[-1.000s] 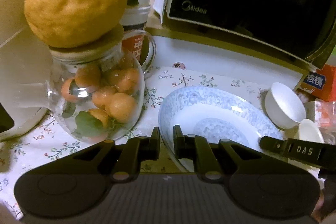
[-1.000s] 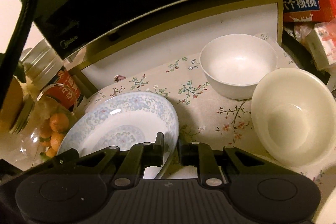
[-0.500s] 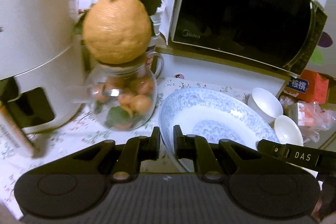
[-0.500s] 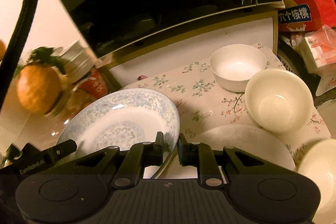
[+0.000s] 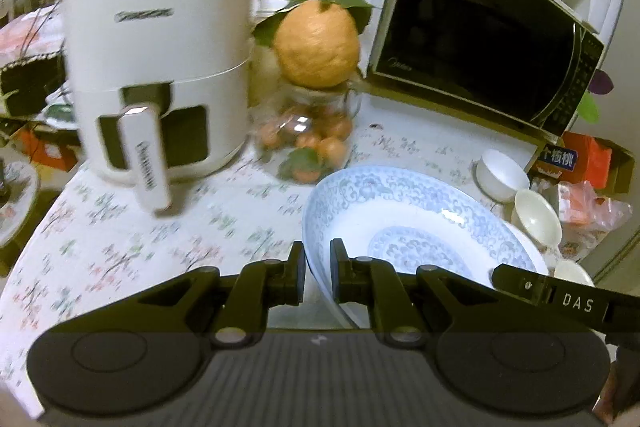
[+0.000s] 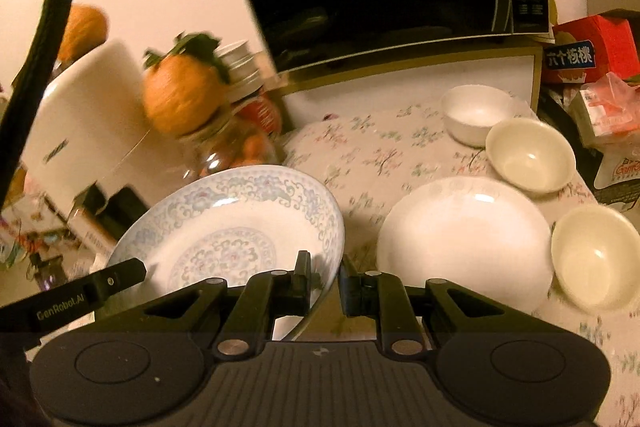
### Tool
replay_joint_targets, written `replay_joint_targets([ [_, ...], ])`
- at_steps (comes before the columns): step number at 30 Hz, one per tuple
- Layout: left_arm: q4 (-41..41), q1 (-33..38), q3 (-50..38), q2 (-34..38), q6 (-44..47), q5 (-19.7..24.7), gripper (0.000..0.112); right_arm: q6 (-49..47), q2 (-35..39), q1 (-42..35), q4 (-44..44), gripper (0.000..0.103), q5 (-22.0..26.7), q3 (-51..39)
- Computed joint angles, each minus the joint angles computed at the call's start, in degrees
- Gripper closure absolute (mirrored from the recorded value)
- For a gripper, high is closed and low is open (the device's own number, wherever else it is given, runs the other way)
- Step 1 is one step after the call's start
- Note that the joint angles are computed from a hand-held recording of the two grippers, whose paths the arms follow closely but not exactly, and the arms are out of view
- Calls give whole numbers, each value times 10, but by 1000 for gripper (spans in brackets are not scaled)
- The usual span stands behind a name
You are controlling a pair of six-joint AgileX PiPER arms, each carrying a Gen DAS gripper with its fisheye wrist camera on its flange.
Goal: Organize plates and bowls
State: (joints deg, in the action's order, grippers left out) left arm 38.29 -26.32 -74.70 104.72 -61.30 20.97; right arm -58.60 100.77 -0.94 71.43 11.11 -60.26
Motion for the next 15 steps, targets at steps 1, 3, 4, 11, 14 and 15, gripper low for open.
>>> replay_joint_targets([
  [1, 12, 0, 19, -11, -16, -3, 102, 0, -7, 5, 1, 87, -2, 11],
  [3, 34, 3, 55, -30, -42, -12, 102, -45, -18, 17, 48, 87, -7, 38],
  [4, 48, 4, 74, -39, -57, -16, 102, -70, -21, 21, 74, 87, -8, 49],
  [11, 86, 15, 160, -71, -104, -38, 102, -184, -30, 68, 192, 86, -34, 108],
  [14, 89, 22, 178, -73, -109, -49, 102, -212, -26, 84, 220, 86, -47, 117],
  [15, 104, 22, 188, -78, -124, -51, 102, -230, -27, 88, 236, 86, -50, 120],
])
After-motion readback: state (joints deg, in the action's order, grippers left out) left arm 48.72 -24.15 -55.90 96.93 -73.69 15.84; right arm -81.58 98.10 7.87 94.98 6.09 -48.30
